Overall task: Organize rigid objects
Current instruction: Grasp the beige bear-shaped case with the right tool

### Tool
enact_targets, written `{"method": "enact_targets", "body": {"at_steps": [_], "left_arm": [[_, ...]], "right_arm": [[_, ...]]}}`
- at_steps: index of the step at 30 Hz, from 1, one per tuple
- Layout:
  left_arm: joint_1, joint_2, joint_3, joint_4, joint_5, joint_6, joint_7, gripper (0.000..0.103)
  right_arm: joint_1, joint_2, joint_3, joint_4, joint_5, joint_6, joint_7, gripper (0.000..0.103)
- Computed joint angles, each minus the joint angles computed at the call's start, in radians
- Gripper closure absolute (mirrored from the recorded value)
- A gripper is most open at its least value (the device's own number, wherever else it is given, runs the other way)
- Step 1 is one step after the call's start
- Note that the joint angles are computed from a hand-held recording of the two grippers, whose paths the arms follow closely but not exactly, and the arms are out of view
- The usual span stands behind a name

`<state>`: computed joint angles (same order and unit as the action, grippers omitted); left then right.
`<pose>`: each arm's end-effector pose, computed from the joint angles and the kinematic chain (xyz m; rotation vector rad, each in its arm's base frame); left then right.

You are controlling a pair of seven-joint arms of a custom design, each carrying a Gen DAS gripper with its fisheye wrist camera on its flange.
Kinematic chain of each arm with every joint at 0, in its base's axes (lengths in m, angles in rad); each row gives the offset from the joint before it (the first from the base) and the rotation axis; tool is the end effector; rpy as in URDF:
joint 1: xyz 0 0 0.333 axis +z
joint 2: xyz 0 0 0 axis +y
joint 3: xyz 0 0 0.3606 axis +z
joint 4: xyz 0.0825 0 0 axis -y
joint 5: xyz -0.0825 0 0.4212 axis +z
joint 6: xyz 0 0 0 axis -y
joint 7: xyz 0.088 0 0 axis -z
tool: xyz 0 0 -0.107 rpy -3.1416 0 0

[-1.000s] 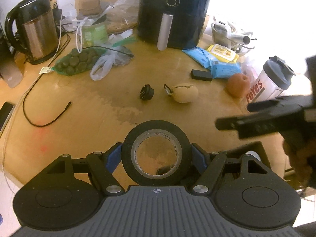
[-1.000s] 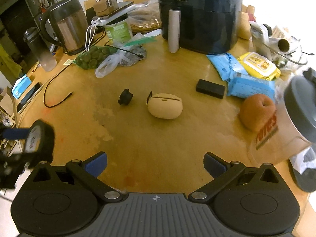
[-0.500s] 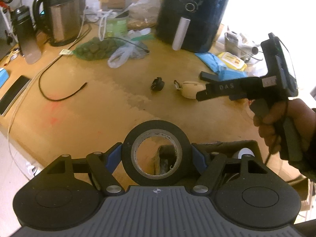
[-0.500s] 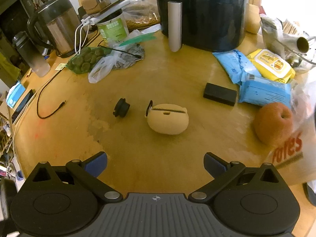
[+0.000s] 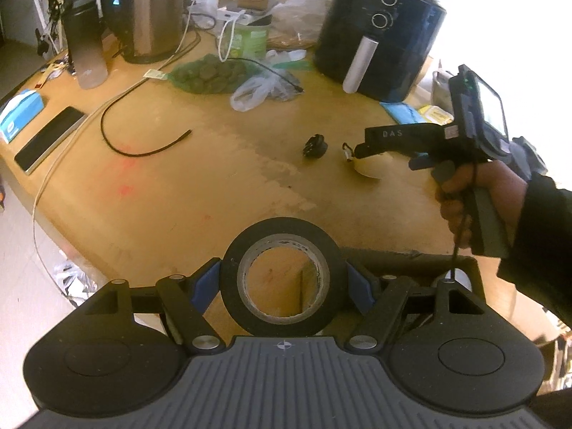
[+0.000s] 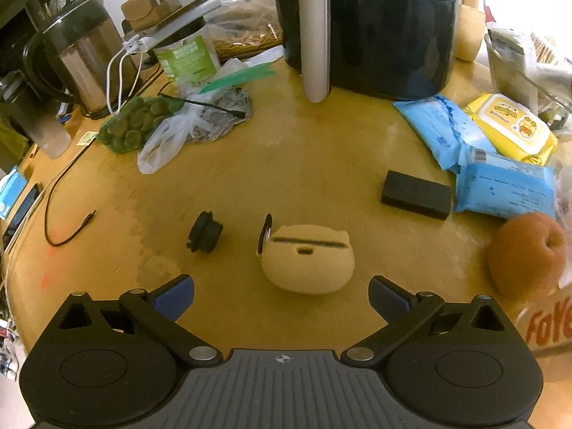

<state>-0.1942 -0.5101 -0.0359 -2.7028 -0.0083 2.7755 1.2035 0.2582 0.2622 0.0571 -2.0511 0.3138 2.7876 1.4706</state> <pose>0.4077 -0.0956 0.4686 -2.0919 1.8116 -0.7245 0.6371 0.1910 0.3793 -2.0024 1.7378 -0.1968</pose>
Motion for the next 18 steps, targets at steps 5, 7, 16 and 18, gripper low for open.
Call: {"method": "enact_targets", "body": {"at_steps": [5, 7, 16, 18], "left_arm": [[-0.004, -0.016, 0.01, -0.014, -0.014, -0.009, 0.003, 0.031], [-0.002, -0.023, 0.012, -0.02, -0.017, -0.013, 0.002, 0.031], [0.023, -0.034, 0.009, -0.027, -0.011, -0.026, -0.02, 0.031], [0.024, -0.036, 0.007, -0.029, -0.01, -0.027, -0.026, 0.031]], "right_arm": [[0.019, 0.054, -0.019, 0.04, -0.031, 0.006, 0.049, 0.002], [0.029, 0.072, -0.029, 0.057, -0.052, 0.0, 0.077, 0.008], [0.066, 0.138, -0.07, 0.111, -0.146, -0.008, 0.191, 0.013], [0.075, 0.15, -0.083, 0.123, -0.17, -0.022, 0.218, 0.021]]}}
